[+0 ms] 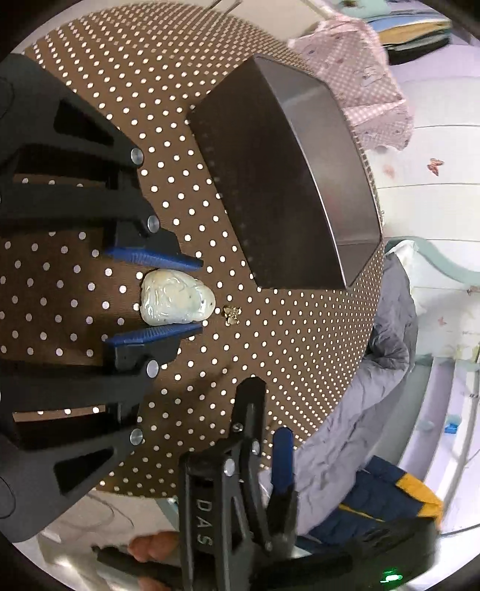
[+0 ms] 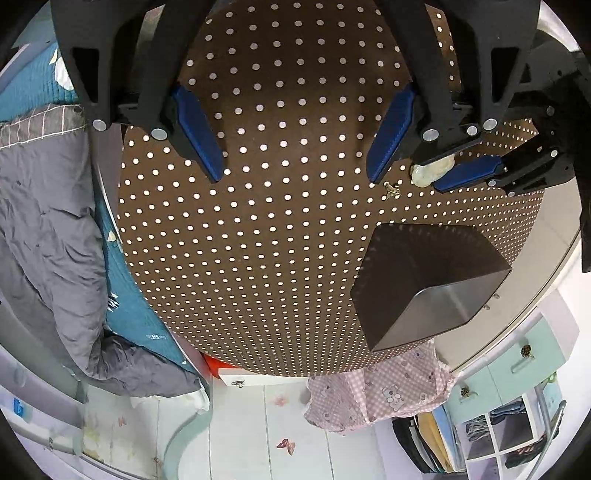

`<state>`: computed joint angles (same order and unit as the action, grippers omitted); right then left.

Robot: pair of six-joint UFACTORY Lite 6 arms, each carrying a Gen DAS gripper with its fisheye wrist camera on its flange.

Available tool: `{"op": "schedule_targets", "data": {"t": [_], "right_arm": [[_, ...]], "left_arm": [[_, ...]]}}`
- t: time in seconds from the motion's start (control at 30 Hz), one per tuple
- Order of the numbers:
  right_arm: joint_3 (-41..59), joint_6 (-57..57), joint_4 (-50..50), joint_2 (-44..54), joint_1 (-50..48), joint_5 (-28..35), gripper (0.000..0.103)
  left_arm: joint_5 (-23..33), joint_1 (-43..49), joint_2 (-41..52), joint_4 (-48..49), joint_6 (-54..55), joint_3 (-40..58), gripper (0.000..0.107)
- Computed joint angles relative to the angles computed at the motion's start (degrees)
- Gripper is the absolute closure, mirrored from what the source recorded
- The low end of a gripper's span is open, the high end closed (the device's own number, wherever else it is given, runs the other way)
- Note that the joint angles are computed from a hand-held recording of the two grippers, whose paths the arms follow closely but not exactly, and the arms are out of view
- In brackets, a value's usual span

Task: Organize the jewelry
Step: 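Lower the left gripper onto the pale jade pendant and grasp it, then grasp the small gold charm with the right gripper while the left gripper holds the jade pendant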

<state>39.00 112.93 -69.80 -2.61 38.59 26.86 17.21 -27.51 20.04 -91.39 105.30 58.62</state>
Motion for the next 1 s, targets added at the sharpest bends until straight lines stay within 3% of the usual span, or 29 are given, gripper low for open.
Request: {"op": "schedule_targets", "data": {"t": [0.33,0.4,0.67,0.8,1.0], "right_arm": [[5.6,0.88,-3.85,6.15,2.86,-1.29,0.031],[7.47,0.15,-4.6,8.04,3.32,-2.09,0.042],[15.02,-3.74,-4.4,16.2,2.72,-3.97,0.066],[15.84,-3.9,-5.72,17.48,3.21,-3.12,0.091],[14.0,-2.38,-7.19,15.87,2.68,-4.52,0.093]], "left_arm": [[1.02,4.62,0.04,-1.56,-0.06,0.19,0.079],[1.23,5.51,0.01,-1.18,-0.73,0.32,0.079],[1.12,7.32,-0.42,-3.63,1.03,-0.15,0.079],[1.04,7.94,-0.51,-4.82,1.93,-0.4,0.079],[1.19,8.77,-0.67,-5.19,1.46,0.05,0.079]]}}
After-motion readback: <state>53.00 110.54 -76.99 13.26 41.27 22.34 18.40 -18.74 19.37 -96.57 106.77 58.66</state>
